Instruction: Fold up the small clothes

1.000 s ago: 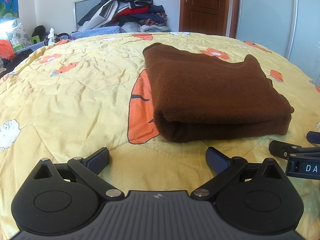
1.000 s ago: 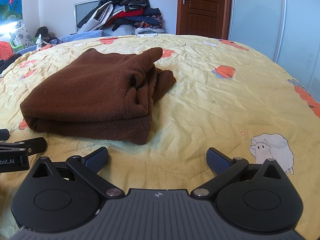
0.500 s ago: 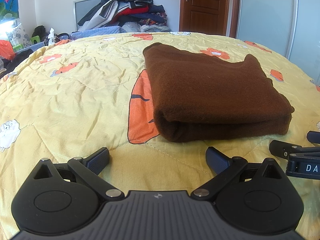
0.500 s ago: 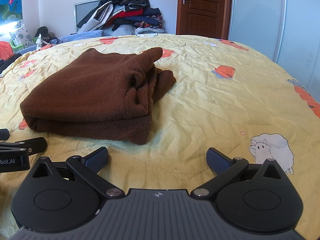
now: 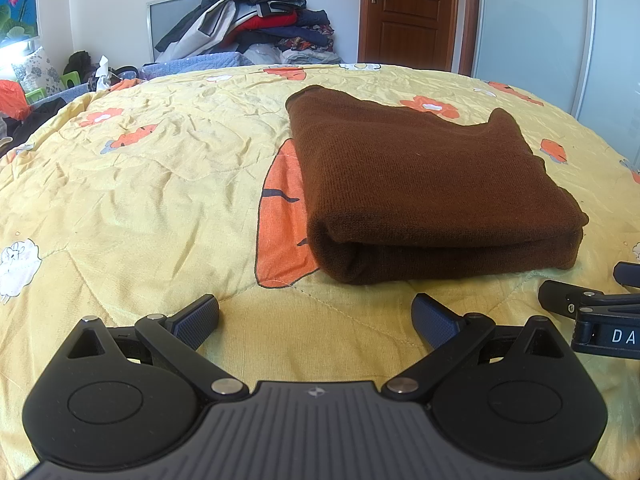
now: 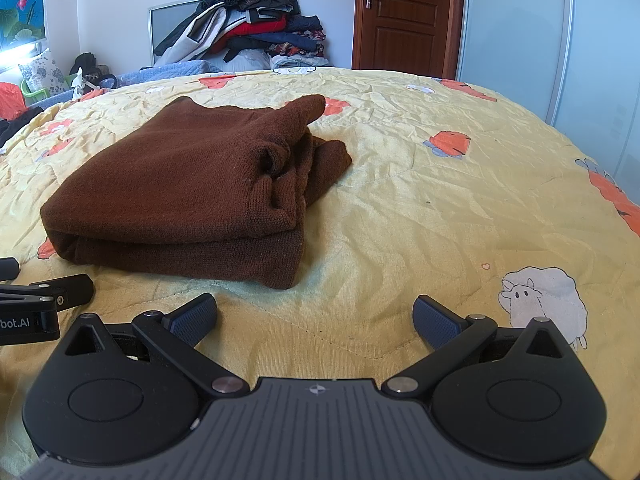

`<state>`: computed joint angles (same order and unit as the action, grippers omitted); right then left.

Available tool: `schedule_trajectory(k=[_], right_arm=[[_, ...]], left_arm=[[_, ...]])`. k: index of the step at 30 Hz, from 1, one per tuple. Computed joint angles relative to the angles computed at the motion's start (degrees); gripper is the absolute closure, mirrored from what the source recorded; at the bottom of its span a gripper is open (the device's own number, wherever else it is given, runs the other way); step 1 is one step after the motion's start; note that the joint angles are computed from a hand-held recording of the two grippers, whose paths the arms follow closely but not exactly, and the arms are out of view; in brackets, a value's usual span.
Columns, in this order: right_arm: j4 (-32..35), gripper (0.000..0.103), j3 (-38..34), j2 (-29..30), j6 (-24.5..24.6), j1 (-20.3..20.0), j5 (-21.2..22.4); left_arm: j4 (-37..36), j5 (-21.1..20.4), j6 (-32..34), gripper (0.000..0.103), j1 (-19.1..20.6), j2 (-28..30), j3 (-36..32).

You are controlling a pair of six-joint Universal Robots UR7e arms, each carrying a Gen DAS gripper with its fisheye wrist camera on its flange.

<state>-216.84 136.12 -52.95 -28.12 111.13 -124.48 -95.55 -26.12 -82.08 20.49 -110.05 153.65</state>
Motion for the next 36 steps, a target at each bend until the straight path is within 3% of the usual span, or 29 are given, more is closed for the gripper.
schedule_trajectory(k=[15, 22, 36], right_arm=[[0.0, 0.0, 0.0, 0.0, 0.0, 0.0, 0.0], [0.0, 0.0, 0.1, 0.0, 0.0, 0.0, 0.0], [0.0, 0.0, 0.0, 0.0, 0.0, 0.0, 0.0]], left_arm=[[-0.3, -0.2, 0.2, 0.0, 0.3, 0.2, -0.2], [2.2, -0.7, -3.7, 0.0, 0.4, 2.1, -1.5], [1.9, -1.5, -1.9, 0.0, 0.3, 1.2, -1.6]])
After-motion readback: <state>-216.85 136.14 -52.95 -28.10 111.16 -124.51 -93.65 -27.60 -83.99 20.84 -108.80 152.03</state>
